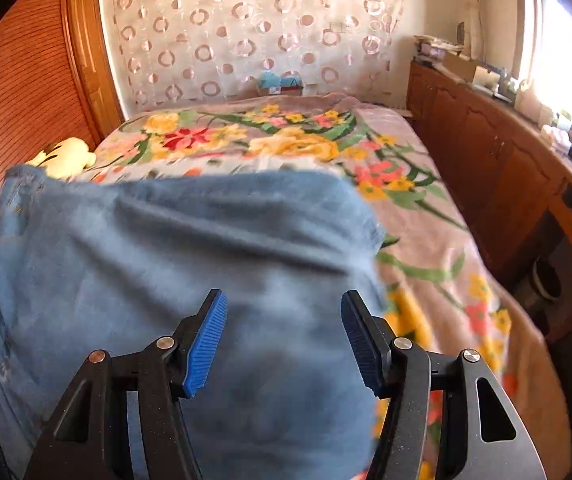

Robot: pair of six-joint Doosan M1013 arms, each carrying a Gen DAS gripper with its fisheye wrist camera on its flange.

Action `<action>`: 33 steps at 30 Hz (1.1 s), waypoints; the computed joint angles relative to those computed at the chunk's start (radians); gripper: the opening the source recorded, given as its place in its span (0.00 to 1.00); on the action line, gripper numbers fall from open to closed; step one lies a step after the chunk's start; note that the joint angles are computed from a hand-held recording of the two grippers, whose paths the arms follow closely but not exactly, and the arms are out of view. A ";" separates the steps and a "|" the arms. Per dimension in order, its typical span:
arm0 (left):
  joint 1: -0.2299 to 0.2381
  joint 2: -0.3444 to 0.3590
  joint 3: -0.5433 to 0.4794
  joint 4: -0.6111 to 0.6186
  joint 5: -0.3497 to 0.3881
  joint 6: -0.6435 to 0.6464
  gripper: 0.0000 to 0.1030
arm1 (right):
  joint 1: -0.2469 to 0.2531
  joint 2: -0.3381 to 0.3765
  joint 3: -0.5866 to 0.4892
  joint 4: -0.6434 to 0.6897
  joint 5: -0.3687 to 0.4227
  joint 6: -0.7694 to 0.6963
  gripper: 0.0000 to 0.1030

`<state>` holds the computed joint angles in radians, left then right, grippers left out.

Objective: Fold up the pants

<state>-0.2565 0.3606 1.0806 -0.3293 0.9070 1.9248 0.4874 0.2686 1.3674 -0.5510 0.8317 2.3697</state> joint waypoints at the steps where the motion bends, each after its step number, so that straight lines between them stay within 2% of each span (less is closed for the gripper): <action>1: -0.007 0.003 -0.002 -0.016 0.008 0.017 0.75 | -0.008 0.002 -0.008 0.002 0.001 -0.011 0.60; 8: -0.050 0.033 -0.008 -0.066 0.027 0.084 0.75 | -0.085 0.063 -0.101 0.142 0.011 -0.143 0.59; 12: -0.065 0.040 0.009 -0.061 0.043 0.102 0.75 | -0.110 0.109 -0.163 0.231 0.035 -0.216 0.49; 14: -0.070 0.037 0.022 -0.045 0.033 0.106 0.75 | -0.117 0.127 -0.188 0.246 0.059 -0.239 0.42; 15: -0.072 0.037 0.028 -0.039 0.027 0.107 0.75 | -0.118 0.135 -0.198 0.242 0.069 -0.238 0.34; 17: -0.073 0.039 0.026 -0.029 0.035 0.099 0.75 | -0.124 0.145 -0.216 0.236 0.078 -0.231 0.07; 19: -0.071 0.037 0.030 -0.041 0.028 0.104 0.75 | -0.122 0.158 -0.239 0.217 0.094 -0.242 0.02; 29: -0.087 0.030 0.049 0.005 0.008 0.091 0.75 | -0.083 0.197 -0.298 -0.005 0.097 -0.149 0.01; 33: -0.081 0.033 0.044 -0.001 0.017 0.090 0.75 | -0.077 0.221 -0.312 -0.039 0.109 -0.129 0.01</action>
